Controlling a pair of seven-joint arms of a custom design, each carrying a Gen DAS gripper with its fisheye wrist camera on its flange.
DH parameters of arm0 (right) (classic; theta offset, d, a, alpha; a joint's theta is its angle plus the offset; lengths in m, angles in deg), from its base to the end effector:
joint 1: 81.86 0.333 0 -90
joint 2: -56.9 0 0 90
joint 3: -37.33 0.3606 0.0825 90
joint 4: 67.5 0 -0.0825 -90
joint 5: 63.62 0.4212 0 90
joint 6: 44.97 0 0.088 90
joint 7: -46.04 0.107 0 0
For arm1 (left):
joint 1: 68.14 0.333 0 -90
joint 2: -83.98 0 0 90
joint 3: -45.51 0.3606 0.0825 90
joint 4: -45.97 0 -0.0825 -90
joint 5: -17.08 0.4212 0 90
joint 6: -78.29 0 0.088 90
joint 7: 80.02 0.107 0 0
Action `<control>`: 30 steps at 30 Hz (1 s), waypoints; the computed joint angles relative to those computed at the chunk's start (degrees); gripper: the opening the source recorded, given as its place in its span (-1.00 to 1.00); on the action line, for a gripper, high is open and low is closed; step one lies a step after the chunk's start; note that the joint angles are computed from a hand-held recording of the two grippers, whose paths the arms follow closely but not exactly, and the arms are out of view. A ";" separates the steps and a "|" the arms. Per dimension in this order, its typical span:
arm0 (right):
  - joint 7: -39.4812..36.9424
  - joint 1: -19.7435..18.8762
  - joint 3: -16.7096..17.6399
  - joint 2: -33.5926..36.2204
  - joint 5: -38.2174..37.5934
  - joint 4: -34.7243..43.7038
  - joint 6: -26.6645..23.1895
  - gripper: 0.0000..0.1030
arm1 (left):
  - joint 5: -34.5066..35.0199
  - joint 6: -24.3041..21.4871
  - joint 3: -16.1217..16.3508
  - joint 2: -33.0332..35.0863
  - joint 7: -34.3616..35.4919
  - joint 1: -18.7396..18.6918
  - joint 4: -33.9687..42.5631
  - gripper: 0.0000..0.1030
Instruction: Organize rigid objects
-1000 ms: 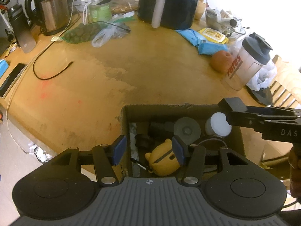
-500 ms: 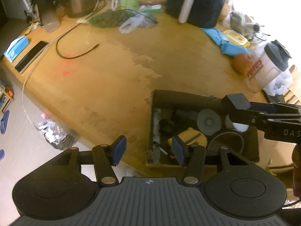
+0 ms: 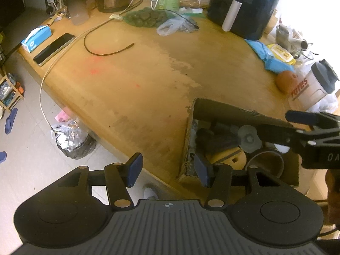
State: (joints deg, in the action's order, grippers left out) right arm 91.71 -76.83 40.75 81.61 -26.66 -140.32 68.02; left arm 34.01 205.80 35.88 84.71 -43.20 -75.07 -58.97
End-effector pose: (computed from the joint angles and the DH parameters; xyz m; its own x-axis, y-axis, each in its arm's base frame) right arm 0.7566 0.1407 0.5872 0.7071 -0.6344 -0.3123 -0.6761 -0.4770 -0.5616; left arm 0.6131 -0.1722 0.5930 0.4578 -0.8821 0.1111 -0.7776 -0.4578 -0.4309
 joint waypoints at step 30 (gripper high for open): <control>13.04 2.26 -5.73 -7.77 -22.35 -10.72 5.16 1.00 | -0.76 -6.88 -1.46 6.73 11.78 -1.41 8.77 1.00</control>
State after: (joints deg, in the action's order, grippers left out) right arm 104.75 -74.57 35.02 73.84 -49.01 -151.04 73.18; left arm 33.25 198.93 34.42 91.43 -31.41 -76.48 -50.20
